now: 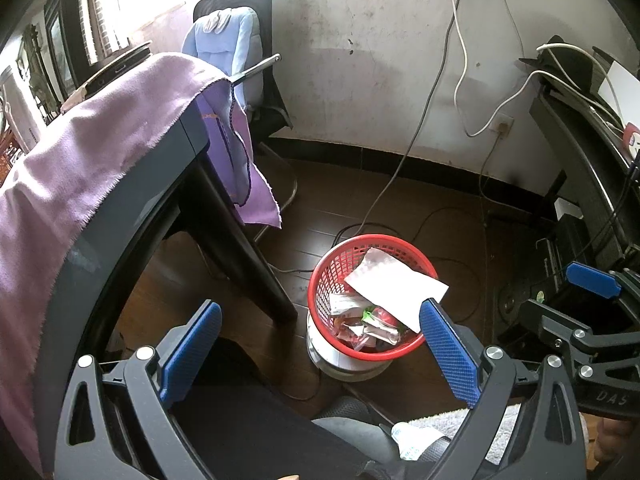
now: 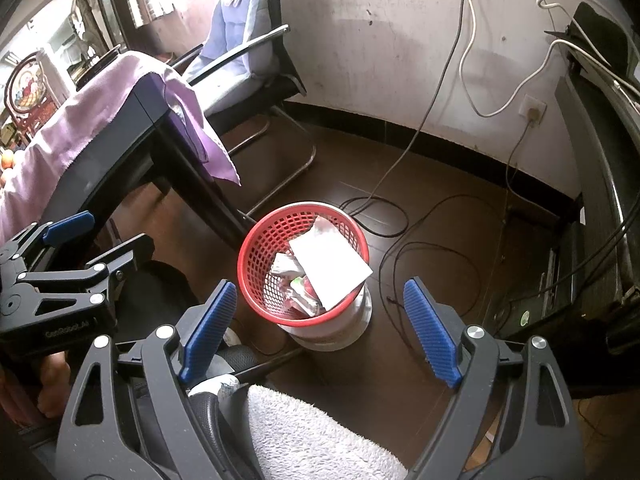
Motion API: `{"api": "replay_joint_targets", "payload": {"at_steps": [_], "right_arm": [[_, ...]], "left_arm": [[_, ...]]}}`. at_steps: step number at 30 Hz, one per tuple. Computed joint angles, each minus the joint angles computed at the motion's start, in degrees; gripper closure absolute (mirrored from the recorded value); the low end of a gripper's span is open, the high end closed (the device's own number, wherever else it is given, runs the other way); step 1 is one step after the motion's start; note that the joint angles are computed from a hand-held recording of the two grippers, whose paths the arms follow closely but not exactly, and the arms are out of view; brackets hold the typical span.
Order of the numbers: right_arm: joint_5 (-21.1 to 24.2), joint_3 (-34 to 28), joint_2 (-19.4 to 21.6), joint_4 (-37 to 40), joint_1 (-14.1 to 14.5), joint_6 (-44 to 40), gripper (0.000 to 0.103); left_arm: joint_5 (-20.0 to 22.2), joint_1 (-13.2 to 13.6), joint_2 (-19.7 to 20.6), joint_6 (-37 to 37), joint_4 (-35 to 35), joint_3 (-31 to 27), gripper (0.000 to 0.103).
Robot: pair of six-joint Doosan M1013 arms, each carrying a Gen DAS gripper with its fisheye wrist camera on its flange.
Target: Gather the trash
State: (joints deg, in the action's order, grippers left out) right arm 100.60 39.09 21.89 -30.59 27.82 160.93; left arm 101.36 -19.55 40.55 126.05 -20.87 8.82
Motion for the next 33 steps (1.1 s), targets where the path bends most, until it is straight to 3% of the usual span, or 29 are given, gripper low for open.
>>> {"api": "replay_joint_targets", "payload": {"at_steps": [16,33], "right_arm": [[-0.07,0.27,-0.12,0.21,0.03,0.24,0.020],[-0.04,0.45,-0.20,0.41,0.07,0.50,0.020]], "left_arm": [[0.49,-0.03,0.42,-0.23,0.34,-0.69,0.006],[-1.31,-0.16,-0.90,0.84,0.92,2.23,0.006]]}}
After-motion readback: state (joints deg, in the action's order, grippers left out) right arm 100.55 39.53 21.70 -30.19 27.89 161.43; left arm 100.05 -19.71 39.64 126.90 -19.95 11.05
